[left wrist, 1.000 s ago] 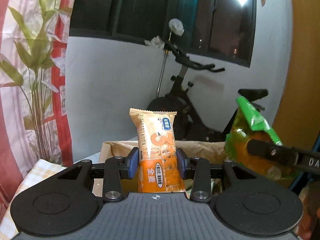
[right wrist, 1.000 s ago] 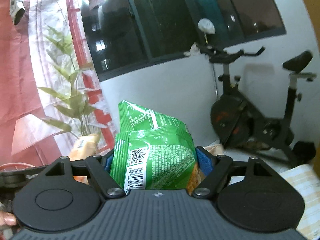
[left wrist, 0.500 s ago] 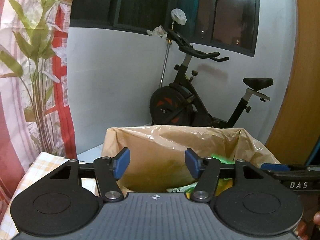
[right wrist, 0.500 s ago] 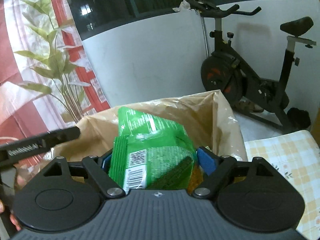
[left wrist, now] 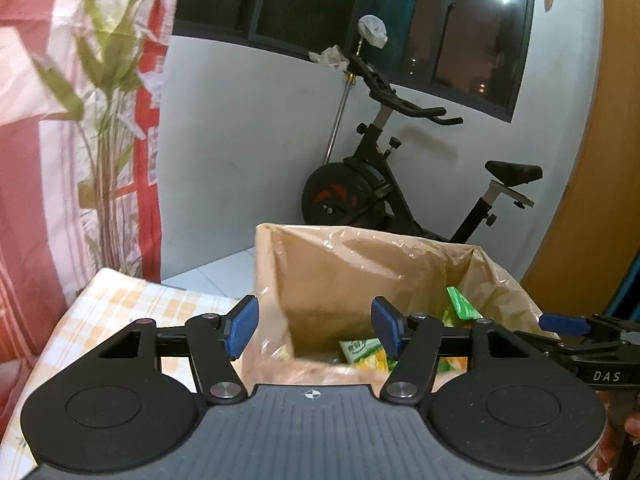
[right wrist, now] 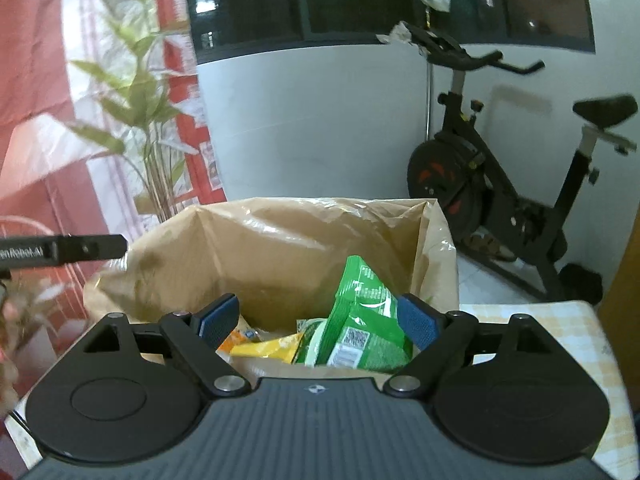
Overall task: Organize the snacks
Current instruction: 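Carry both packets over the paper bag and release them inside, then grasp the small wrapped candy with left tool while right tool grasps orange chip bag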
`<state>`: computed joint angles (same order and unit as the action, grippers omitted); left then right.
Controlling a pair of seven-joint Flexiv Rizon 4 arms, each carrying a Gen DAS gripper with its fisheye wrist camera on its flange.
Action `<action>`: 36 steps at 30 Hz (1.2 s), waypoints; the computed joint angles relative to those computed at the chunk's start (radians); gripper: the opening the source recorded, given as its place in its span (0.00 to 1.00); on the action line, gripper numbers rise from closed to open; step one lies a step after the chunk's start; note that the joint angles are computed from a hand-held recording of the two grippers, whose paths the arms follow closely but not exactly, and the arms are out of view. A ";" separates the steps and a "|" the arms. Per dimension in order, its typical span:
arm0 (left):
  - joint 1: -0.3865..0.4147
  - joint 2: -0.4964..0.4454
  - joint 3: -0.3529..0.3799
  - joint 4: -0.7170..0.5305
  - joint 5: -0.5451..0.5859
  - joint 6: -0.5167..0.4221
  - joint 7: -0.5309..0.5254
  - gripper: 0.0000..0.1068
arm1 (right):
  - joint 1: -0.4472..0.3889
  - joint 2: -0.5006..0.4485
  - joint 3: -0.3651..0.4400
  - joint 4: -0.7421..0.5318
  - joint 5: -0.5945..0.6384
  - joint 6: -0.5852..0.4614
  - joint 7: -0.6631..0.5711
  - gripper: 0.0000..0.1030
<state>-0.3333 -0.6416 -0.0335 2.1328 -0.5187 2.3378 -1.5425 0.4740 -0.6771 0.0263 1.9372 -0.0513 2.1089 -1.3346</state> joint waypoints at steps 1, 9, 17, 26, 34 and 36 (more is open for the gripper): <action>0.004 0.006 -0.001 0.017 0.007 0.010 -0.010 0.61 | 0.000 0.004 0.002 0.010 0.000 0.011 -0.005 0.86; 0.017 0.037 -0.002 0.145 0.026 0.081 -0.093 0.61 | -0.043 0.023 0.074 0.094 -0.011 0.106 0.022 0.86; -0.005 0.030 -0.002 0.249 -0.007 0.150 -0.167 0.61 | -0.001 0.037 0.066 0.178 0.039 0.185 0.021 0.87; -0.019 -0.035 -0.017 0.274 0.014 0.158 -0.222 0.61 | 0.063 0.033 0.049 0.245 0.115 0.213 -0.048 0.87; -0.041 -0.103 -0.027 0.264 0.039 0.137 -0.270 0.61 | 0.059 0.013 0.065 0.285 0.096 0.141 -0.049 0.87; -0.055 -0.118 -0.025 0.263 0.032 0.125 -0.265 0.61 | 0.050 0.013 0.072 0.296 0.071 0.096 -0.039 0.87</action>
